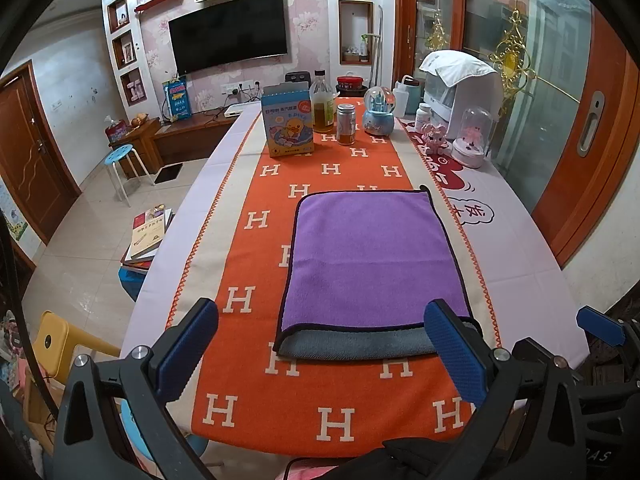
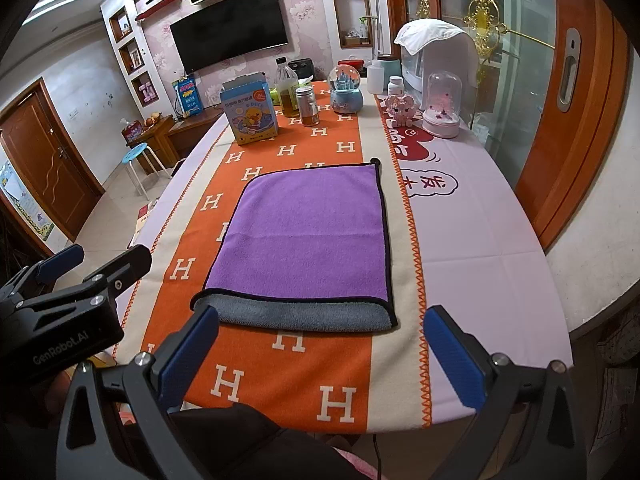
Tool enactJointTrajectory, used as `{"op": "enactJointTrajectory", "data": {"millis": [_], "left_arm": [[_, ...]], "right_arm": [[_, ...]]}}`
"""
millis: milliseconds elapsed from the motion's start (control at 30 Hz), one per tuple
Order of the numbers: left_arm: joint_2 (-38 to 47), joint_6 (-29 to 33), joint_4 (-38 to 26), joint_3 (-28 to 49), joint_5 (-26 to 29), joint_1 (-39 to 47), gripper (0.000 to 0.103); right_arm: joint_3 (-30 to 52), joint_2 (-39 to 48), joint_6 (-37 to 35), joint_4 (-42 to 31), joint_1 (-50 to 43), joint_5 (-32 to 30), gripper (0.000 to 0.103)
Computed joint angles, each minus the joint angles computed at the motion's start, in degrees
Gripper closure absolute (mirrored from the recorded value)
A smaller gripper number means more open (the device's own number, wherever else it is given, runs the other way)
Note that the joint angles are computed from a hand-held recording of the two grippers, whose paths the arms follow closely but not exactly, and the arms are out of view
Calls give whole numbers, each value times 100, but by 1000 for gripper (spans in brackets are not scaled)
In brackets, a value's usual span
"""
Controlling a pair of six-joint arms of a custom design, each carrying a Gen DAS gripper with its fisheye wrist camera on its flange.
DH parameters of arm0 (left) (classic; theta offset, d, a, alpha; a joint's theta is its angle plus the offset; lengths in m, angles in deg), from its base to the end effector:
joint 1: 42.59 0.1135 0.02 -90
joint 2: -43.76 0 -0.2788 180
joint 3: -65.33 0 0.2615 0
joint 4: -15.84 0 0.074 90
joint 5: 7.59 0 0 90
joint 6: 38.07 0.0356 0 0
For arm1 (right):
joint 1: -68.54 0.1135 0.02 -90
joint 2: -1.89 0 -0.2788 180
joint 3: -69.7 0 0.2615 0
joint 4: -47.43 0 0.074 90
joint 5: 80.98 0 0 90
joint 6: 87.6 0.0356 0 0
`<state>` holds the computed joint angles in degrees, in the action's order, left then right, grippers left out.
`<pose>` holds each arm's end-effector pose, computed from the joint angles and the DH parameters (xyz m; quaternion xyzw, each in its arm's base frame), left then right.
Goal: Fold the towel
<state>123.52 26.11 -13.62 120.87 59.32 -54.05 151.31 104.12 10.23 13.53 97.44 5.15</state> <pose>0.2695 -0.0404 0.1946 -0.1782 0.9159 0.0826 0.3501 0.3380 0.1893 0.2047 -0.1842 0.9340 0.1265 0.2789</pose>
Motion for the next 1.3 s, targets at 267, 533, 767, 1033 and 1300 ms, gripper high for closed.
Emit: {"op": "enactJointTrajectory", "data": {"millis": [267,533,767,1033,1300], "left_arm": [[6,50,29,3,51,51,1],[6,42,32,2,48,45,1],[23,37,8,31,68,47,1],[189,-36,-44,158,32,6,1],[140,-41,43,43,-66,38,1]], "right_arm": [[18,21,-3,2,-3,7,1],[39,60,-11,12,-12,3,1],[64,83,-44,-4,-49,-25,1],[71,103,-43,6,-54,-28,1],[68,114,-64,2,-71,-33,1]]}}
